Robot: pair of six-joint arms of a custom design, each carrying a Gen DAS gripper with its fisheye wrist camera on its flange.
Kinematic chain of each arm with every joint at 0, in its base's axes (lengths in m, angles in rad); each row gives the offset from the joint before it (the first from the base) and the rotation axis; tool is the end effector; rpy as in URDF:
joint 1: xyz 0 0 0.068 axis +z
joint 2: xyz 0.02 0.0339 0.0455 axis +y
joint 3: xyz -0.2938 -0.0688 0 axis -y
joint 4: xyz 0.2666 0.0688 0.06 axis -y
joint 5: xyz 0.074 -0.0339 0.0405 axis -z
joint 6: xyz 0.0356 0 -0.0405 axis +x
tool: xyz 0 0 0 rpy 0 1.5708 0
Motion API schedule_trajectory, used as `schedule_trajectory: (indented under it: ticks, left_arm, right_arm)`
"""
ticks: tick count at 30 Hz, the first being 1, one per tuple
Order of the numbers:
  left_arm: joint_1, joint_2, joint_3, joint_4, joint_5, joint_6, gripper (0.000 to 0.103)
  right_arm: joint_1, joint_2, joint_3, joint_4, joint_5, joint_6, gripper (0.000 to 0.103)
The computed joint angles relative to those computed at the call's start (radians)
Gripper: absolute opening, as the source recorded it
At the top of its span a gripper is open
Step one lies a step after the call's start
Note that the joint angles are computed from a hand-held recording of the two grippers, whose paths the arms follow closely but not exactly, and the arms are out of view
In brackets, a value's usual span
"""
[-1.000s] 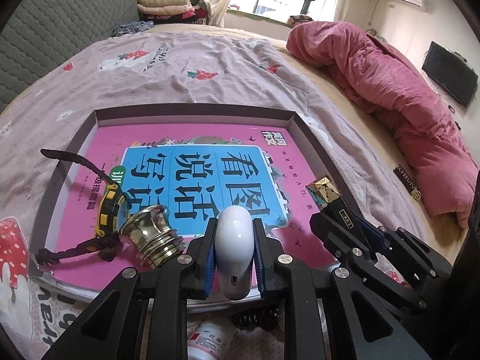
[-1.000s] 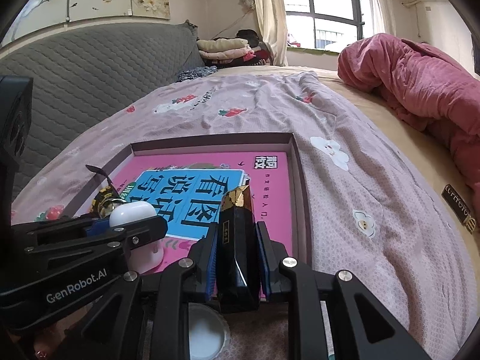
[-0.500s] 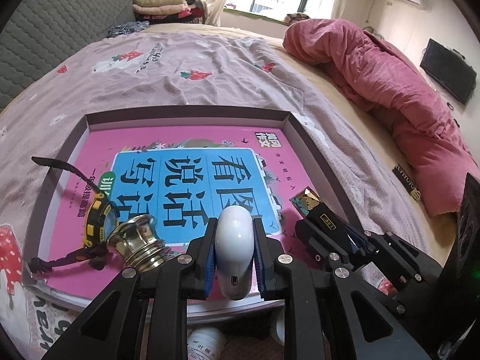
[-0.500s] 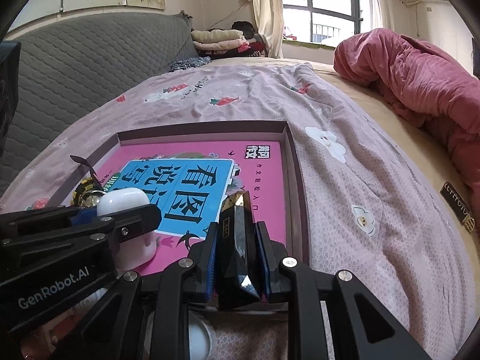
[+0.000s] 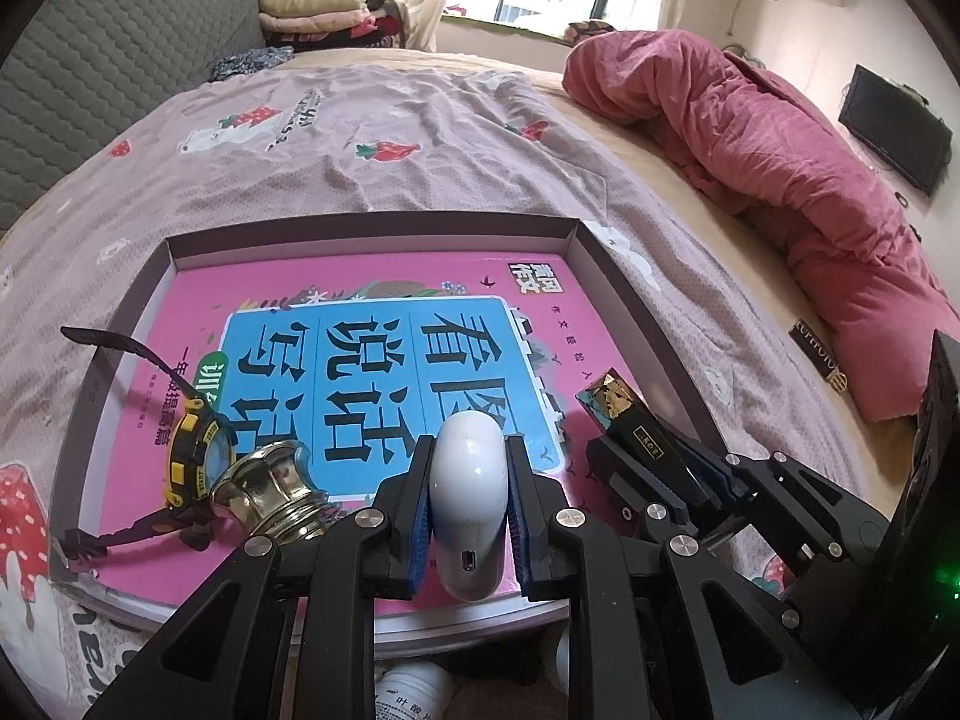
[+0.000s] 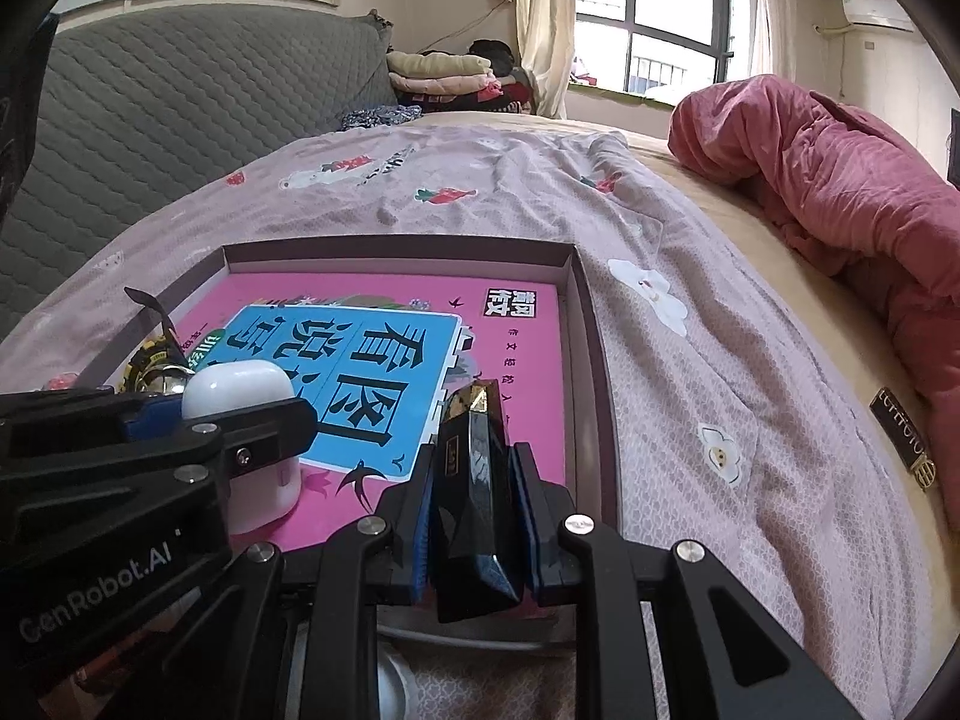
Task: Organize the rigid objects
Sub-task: 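Open the right tool to drop the black tube onto the book, then lower the white case onto the book and open the left tool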
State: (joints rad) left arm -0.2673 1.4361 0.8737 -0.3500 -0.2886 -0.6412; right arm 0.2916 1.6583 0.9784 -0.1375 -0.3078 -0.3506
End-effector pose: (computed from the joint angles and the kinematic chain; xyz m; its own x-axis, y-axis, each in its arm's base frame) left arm 0.2961 -0.0706 0.2277 -0.6624 -0.4131 -0.6250 -0.3880 0.9028 -0.1856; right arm 0.3461 0.1151 0.2065 -0.4938 -0.4900 -0.7184 -0.6837 0.7293 -0.0274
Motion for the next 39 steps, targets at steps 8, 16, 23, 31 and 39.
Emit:
schedule_trajectory:
  ticks: [8, 16, 23, 31, 39]
  left_arm:
    - [-0.001, 0.001, -0.001, 0.001, 0.0, -0.003, 0.022]
    - [0.023, -0.012, -0.016, 0.014, 0.03, -0.017, 0.022]
    - [0.01, -0.011, -0.011, -0.001, 0.011, -0.017, 0.021]
    - [-0.018, 0.008, 0.023, -0.051, 0.014, -0.017, 0.021]
    - [-0.02, 0.04, 0.048, -0.097, 0.052, -0.015, 0.021]
  right_arm:
    - [-0.016, 0.001, 0.004, -0.009, -0.037, -0.001, 0.024]
    - [-0.042, -0.012, 0.003, 0.01, -0.076, 0.019, 0.031]
    - [-0.11, -0.032, 0.003, 0.069, -0.121, 0.098, 0.049]
    - [-0.123, -0.02, 0.017, 0.071, -0.116, 0.123, 0.05]
    - [-0.106, -0.047, -0.007, 0.094, -0.13, 0.086, 0.051]
